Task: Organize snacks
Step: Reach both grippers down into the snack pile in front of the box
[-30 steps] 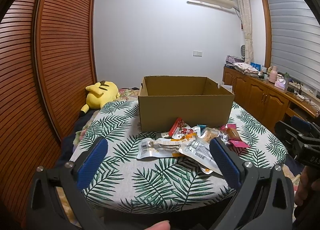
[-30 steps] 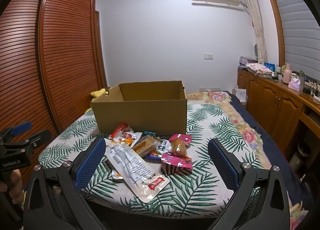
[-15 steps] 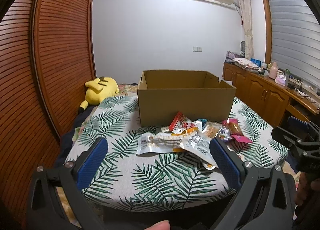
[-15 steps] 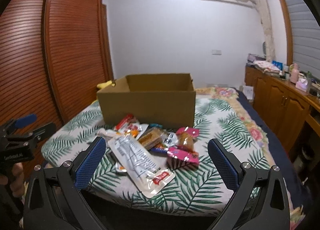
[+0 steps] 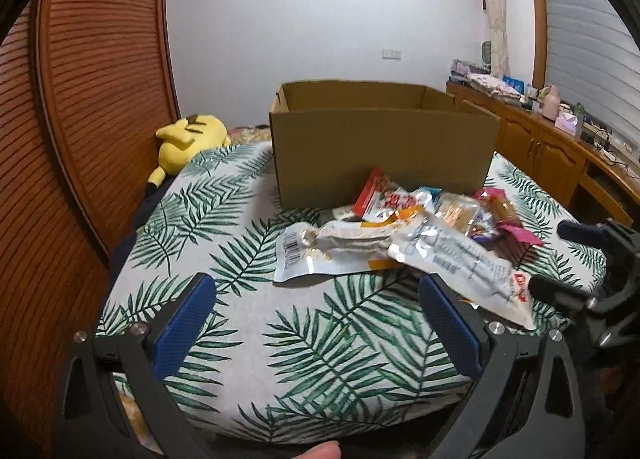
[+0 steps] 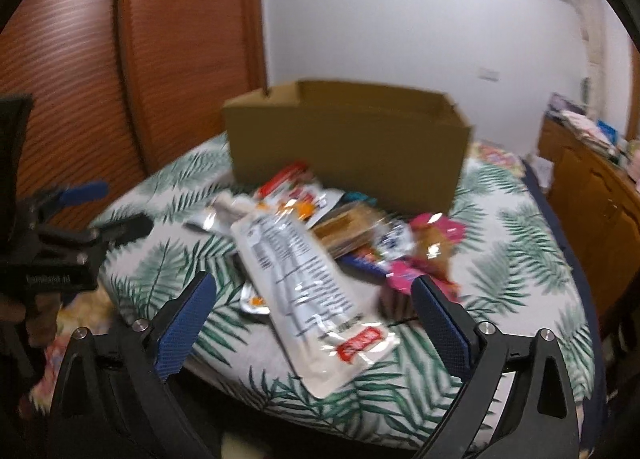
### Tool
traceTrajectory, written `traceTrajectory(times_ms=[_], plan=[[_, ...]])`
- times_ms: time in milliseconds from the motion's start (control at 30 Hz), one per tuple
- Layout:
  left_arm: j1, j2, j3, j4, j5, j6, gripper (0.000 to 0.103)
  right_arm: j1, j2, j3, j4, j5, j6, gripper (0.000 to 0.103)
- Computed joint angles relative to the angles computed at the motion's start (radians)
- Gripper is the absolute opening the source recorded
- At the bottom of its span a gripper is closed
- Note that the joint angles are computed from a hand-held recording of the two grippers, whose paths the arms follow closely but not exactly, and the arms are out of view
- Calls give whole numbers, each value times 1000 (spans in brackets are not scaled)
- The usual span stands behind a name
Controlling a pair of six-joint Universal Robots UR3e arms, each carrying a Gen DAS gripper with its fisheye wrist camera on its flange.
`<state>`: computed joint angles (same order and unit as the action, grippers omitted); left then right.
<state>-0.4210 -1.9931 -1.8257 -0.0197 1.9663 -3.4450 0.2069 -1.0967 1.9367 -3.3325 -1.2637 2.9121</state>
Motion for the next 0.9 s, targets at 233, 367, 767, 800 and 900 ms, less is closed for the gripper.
traceTrajectory(times_ms=[233,367,767,800,900], plan=[[68,-12,-8,-2,-85,37,102,17,130,-190,184,41,-60,88],[105,-23,-9,-6,-144,63,101,16,184,-289,275,61,-90,88],[170,-45,27,-40,-266,157,100,16,296,-540,521,90,-163,84],[171,-50,35,-43,-273,160,100,18,305,-556,533,83,-165,83],[176,-71,62,-54,-299,172,100,14,321,-592,584,95,-181,83]])
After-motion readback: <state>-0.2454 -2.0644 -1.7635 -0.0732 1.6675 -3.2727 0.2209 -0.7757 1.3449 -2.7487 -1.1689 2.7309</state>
